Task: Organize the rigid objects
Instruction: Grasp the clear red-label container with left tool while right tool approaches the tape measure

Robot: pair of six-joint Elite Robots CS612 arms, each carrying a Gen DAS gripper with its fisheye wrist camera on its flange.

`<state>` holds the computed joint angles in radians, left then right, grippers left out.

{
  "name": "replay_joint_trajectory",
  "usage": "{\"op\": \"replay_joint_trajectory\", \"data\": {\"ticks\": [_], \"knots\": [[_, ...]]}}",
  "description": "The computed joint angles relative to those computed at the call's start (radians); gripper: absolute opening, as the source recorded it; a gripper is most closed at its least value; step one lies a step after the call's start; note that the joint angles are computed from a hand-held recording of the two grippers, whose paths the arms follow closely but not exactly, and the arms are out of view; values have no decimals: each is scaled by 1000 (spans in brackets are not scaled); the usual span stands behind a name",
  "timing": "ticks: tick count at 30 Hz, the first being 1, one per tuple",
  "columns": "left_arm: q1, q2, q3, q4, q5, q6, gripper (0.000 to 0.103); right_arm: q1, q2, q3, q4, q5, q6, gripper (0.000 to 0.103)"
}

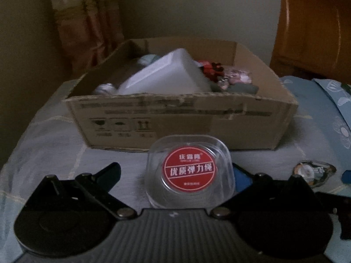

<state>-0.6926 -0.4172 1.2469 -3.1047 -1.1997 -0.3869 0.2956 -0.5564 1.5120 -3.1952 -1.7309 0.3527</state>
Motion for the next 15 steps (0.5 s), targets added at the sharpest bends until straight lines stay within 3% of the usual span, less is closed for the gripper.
{"op": "replay_joint_trajectory", "data": {"ticks": [4,15], "knots": [[4,-10,20,1,29,-39,102,1,13,-23,13,-6,26,97],[29,-22,48,-6,-12,-103,102,17,60,-112,45,-16,24,101]]}}
